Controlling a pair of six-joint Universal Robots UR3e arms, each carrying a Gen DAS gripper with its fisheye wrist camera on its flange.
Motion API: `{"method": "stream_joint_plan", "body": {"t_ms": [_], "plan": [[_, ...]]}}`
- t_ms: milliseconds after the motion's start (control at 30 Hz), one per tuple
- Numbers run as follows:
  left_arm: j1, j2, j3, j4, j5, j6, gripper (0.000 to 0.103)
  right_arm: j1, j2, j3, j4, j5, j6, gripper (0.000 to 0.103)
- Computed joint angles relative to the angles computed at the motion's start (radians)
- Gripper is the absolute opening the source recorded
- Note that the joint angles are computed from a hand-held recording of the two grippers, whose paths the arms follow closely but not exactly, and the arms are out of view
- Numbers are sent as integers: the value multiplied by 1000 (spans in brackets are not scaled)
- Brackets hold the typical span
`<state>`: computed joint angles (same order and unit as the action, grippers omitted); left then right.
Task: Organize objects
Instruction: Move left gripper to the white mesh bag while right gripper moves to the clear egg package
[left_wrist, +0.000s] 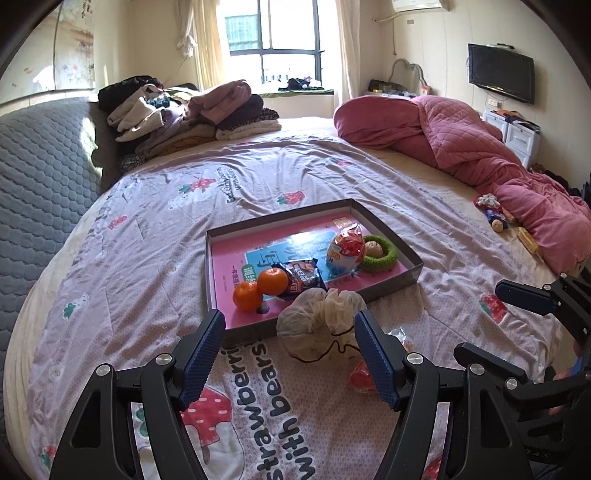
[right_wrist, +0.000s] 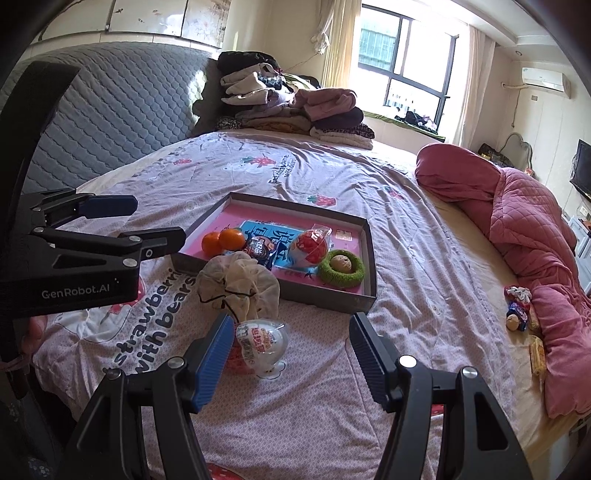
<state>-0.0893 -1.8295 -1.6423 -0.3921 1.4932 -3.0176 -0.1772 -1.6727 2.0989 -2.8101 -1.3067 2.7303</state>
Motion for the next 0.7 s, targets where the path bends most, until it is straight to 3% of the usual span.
{"method": "stream_joint_plan", "body": {"t_ms": [700], "plan": [[-36, -157, 44, 16, 58, 16, 74, 25, 109, 36, -51, 5, -4, 64]]}}
